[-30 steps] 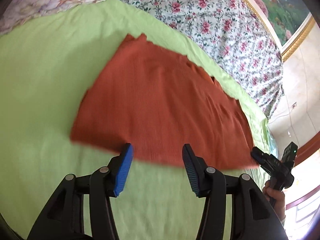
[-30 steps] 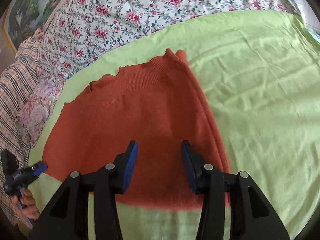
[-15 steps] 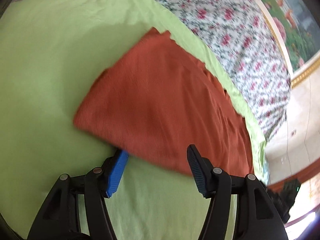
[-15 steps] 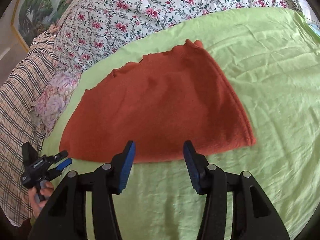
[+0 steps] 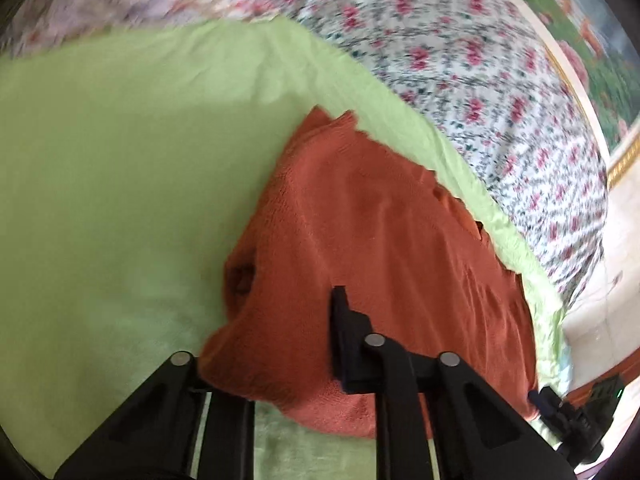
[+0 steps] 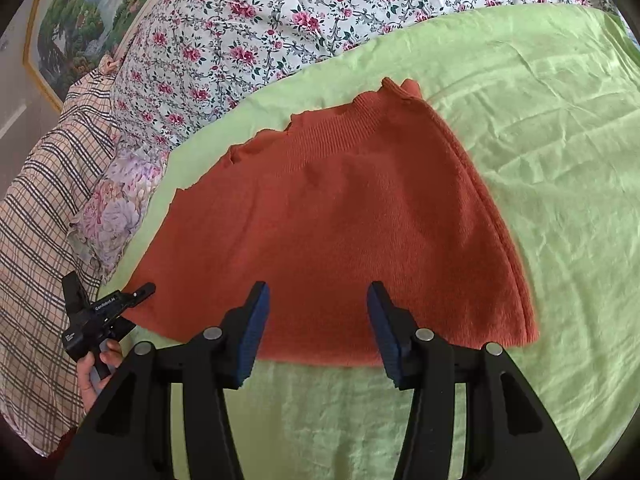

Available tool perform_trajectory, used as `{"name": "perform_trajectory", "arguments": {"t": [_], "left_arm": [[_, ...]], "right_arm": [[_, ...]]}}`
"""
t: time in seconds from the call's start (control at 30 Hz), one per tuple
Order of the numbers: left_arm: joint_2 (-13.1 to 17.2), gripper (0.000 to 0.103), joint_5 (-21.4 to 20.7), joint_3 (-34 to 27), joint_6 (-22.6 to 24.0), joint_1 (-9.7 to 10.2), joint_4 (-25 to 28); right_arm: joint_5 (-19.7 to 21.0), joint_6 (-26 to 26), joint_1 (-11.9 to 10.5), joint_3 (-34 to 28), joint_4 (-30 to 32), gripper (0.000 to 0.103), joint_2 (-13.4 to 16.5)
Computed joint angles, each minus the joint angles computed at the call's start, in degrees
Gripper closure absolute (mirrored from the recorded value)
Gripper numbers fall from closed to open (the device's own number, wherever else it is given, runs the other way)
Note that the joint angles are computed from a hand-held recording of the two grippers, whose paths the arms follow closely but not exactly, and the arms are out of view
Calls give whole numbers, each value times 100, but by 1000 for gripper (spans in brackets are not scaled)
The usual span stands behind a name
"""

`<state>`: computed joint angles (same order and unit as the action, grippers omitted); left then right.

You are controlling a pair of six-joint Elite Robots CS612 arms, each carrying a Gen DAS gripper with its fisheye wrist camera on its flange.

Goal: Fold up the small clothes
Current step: 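Grasp the folded sweater corner with the left gripper and lift it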

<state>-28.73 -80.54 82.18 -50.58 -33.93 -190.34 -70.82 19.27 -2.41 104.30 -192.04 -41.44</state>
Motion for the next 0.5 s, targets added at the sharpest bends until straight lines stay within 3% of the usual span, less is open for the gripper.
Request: {"name": "perform_trajectory", "arguments": {"t": [0.1, 0.27, 0.5], "left_arm": [[-83, 91, 241, -55, 519, -137, -74], [-65, 94, 124, -397, 1388, -360, -97], [353, 94, -216, -1252, 2387, -699, 567]], "right_arm": [[199, -12, -67, -106, 67, 51, 38], [698, 27, -207, -317, 259, 51, 113], [1438, -105, -338, -710, 888, 51, 254]]}}
